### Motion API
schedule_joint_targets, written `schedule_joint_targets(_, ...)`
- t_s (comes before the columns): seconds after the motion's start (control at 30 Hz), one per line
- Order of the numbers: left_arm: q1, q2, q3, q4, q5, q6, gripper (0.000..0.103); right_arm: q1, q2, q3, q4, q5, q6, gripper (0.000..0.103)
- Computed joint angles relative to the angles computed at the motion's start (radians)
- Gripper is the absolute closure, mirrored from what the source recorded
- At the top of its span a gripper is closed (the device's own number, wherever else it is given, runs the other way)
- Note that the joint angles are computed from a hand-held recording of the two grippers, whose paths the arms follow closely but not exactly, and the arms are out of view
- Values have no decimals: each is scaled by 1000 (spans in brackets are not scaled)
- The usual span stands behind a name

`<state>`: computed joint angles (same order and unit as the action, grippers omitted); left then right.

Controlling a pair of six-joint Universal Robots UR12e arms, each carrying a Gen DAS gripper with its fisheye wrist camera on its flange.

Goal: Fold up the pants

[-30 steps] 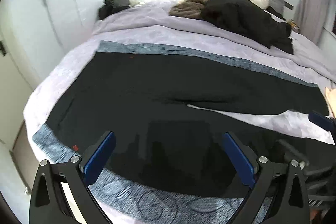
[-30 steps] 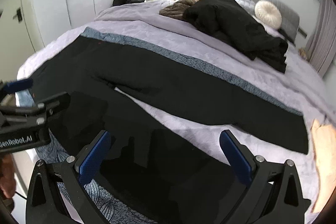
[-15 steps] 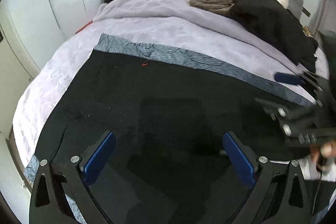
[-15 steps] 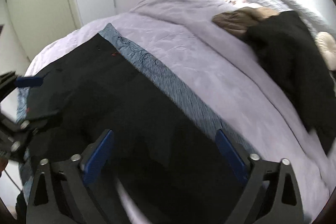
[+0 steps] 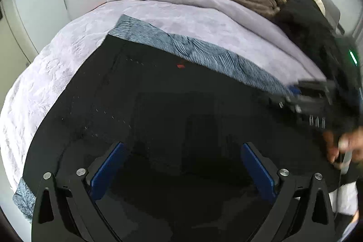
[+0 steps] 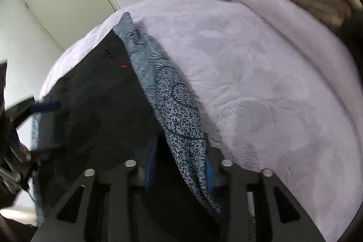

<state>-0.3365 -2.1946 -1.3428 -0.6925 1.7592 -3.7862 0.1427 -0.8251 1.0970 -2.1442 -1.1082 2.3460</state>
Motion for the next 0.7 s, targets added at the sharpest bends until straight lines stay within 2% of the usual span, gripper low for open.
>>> schedule_joint_targets(0.03, 6, 7, -6, 14, -2, -21, 1, 1, -22, 35, -36, 5, 1, 86)
schedule_joint_targets(0.07, 11, 11, -10, 26, -4, -35, 1, 0, -38, 64, -69, 15, 10, 87)
schedule_joint_targets(0.17, 28, 25, -14, 58, -23, -79, 1, 4, -109, 193, -244, 24, 17, 87)
schedule_joint_targets(0.3, 40, 31, 4, 82, -29, -131, 1, 37, -204, 386, -498, -43, -42, 88)
schedule_joint_targets(0.43, 38, 19, 49, 17, 27, -159, 1, 73, -251, 527, -728, -142, -74, 88)
schedule_joint_targets(0.53, 53, 7, 61, -28, -2, -179, 1, 90, -259, 584, -853, -197, -68, 89)
schedule_joint_targets(0.6, 63, 3, 61, -56, -16, -201, 1, 99, -263, 606, -893, -212, -81, 89)
schedule_joint_targets(0.63, 71, 3, 48, -42, -33, -223, 14, 107, -263, 615, -909, -225, -81, 89)
schedule_joint_targets(0.67, 79, 7, 31, -16, -78, -229, 61, 112, -263, 619, -919, -234, -79, 89)
schedule_joint_targets(0.7, 92, 15, -1, 27, -164, -234, 80, 114, -268, 629, -931, -238, -74, 90)
